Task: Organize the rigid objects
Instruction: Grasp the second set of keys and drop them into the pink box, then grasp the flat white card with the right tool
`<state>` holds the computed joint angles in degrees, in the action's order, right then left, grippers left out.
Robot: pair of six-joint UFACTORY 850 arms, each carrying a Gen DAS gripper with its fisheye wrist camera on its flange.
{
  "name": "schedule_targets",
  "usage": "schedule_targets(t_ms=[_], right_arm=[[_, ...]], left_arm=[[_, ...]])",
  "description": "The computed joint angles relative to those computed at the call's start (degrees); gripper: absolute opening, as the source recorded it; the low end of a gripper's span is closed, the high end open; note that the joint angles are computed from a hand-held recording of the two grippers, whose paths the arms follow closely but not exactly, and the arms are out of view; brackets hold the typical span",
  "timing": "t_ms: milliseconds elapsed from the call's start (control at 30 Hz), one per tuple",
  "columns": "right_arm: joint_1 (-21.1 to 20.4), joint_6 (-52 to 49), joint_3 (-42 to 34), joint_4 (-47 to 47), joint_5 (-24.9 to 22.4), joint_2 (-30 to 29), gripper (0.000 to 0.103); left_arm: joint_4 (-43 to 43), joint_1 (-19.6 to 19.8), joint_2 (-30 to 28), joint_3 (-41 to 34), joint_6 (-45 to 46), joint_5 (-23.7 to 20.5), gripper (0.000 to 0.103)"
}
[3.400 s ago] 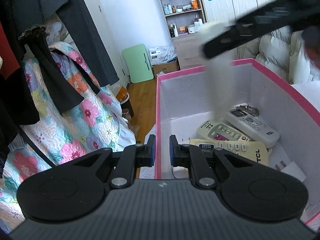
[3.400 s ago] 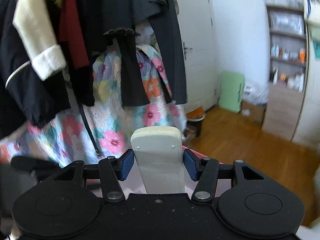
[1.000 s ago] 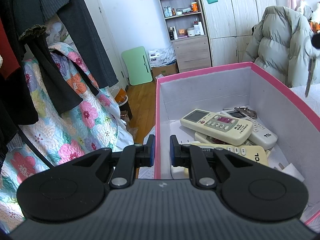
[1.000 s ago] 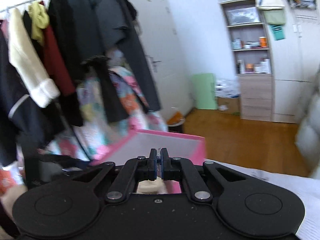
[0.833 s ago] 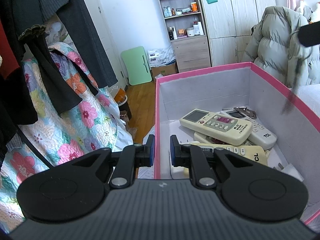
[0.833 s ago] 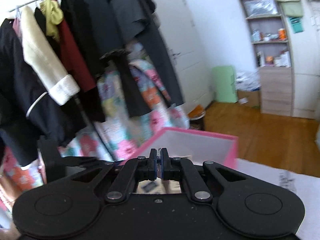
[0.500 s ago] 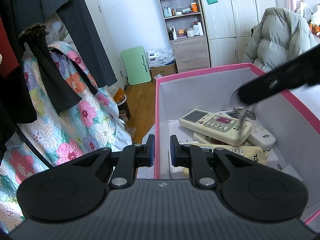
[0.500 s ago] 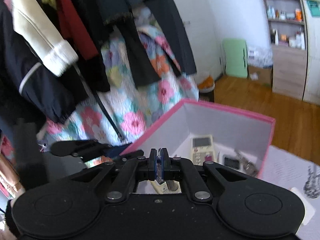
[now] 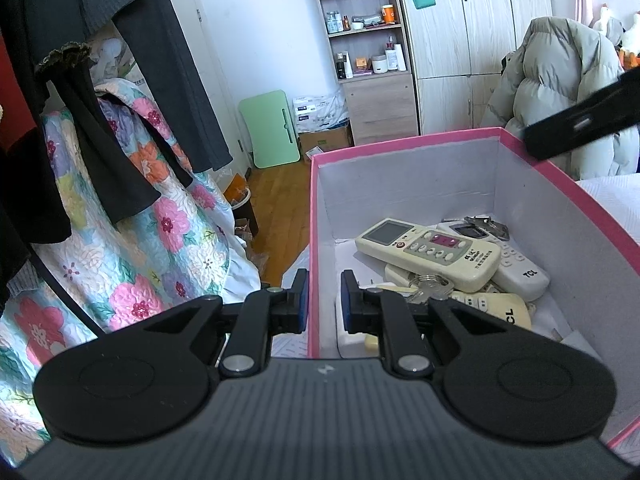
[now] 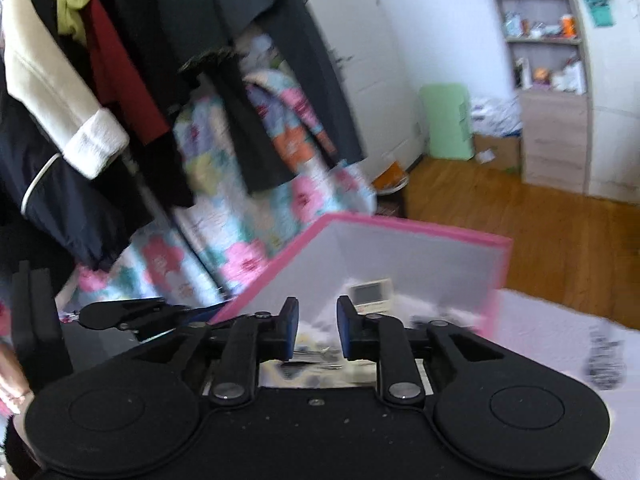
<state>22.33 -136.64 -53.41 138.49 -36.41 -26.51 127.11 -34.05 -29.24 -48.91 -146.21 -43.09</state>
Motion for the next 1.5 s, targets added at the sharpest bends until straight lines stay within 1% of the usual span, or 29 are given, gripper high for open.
schedule_targets(t_ms=[67, 167, 267, 333, 367, 467, 533, 600, 700, 733, 767, 833, 900, 1000, 1067, 1133, 1167, 1200, 1233, 1267, 1300, 1367, 1400, 1433, 1500], right_arm=[[-1.45, -4.25, 2.38, 4.21, 0.81, 2.03, 0.034], [-3.88, -9.18, 4.35, 9.23, 2.53, 3.24, 0.035], [-5.97, -12.84, 4.33, 10.30, 6.76, 2.66, 0.035], [-6.69, -17.34, 4.26, 11.82, 8.49, 1.64, 0.035], [-7.15, -17.55, 3.89, 10.54, 9.32, 0.88, 0.035], [-8.98, -11.62, 2.21, 4.59, 8.95, -2.75, 0.038], [-9.47, -10.36, 1.33, 4.74, 9.14, -5.06, 0.040], [-9.83, -12.42, 0.83, 6.51, 8.70, -7.09, 0.046], [-10.16, -18.32, 0.54, 10.18, 7.50, -8.47, 0.053], [-10.56, -18.65, 0.42, 9.28, 6.26, -8.72, 0.057], [-11.21, -17.36, 0.15, 6.97, 5.10, -8.92, 0.063], [-11.84, -13.79, -1.38, 2.91, 5.16, -9.66, 0.064], [-11.87, -14.16, -2.89, 0.96, 6.41, -10.46, 0.064], [-11.20, -16.67, -6.10, -1.98, 10.80, -12.36, 0.065], [-10.85, -19.57, -7.57, -1.17, 12.84, -13.44, 0.065], [-10.98, -17.67, -9.01, -4.78, 13.44, -14.60, 0.067], [-11.37, -13.99, -9.63, -8.00, 13.27, -14.89, 0.068], [-11.63, -10.42, -10.21, -10.23, 13.28, -15.16, 0.068], [-11.62, -9.25, -10.48, -10.64, 13.66, -15.19, 0.065], [-11.29, -10.48, -10.46, -9.04, 14.73, -14.95, 0.054], [-11.15, -10.86, -10.20, -8.26, 14.65, -14.71, 0.047], [-11.13, -5.89, -9.93, -9.19, 15.08, -14.16, 0.046], [-11.43, -3.69, -9.16, -9.00, 13.50, -13.72, 0.045], [-11.94, -3.88, -7.88, -8.01, 10.21, -13.21, 0.045], [-12.05, -7.26, -5.06, -3.29, 6.27, -11.61, 0.045]], left_arm=[[0.29, 0.02, 0.07, 0.09, -0.30, -0.01, 0.013], [0.45, -0.11, 0.08, 0.19, -0.64, -0.46, 0.013], [0.92, 0.03, 0.17, 0.37, -1.11, -0.68, 0.013], [1.00, 0.03, 0.18, 0.41, -1.20, -0.64, 0.013], [0.98, -0.01, 0.17, 0.38, -1.18, -0.57, 0.014], [0.45, -0.14, 0.13, 0.24, -0.15, -0.54, 0.015], [0.04, -0.29, 0.06, 0.12, 0.18, -0.65, 0.015], [0.04, -0.32, 0.03, 0.08, 0.21, -0.57, 0.015], [-0.78, -0.59, -0.14, -0.21, 1.56, -0.57, 0.015], [-1.12, -0.66, -0.19, -0.38, 2.02, -0.46, 0.016], [-1.32, -0.69, -0.25, -0.48, 2.27, -0.46, 0.016], [-1.11, -0.52, -0.18, -0.46, 1.99, -0.35, 0.016], [-1.05, -0.55, -0.17, -0.55, 1.79, -0.24, 0.016], [-1.19, -0.51, -0.17, -0.60, 2.06, -0.22, 0.016], [-1.43, -0.54, -0.11, -0.60, 2.41, -0.23, 0.016], [-1.33, -0.54, -0.10, -0.59, 2.32, -0.21, 0.016], [-1.34, -0.54, -0.10, -0.60, 2.29, -0.20, 0.016], [-1.26, -0.54, -0.12, -0.60, 2.10, -0.20, 0.016], [-1.09, -0.48, -0.06, -0.59, 1.88, -0.09, 0.016], [-1.27, -0.55, -0.13, -0.71, 1.95, -0.10, 0.016], [-1.22, -0.46, -0.01, -0.63, 2.11, -0.07, 0.016], [-1.19, -0.46, 0.03, -0.57, 2.09, -0.09, 0.016], [-1.04, -0.42, 0.07, -0.56, 1.85, 0.04, 0.016], [-1.17, -0.47, 0.00, -0.61, 1.94, -0.03, 0.016], [-1.34, -0.48, -0.01, -0.64, 2.23, -0.07, 0.016]])
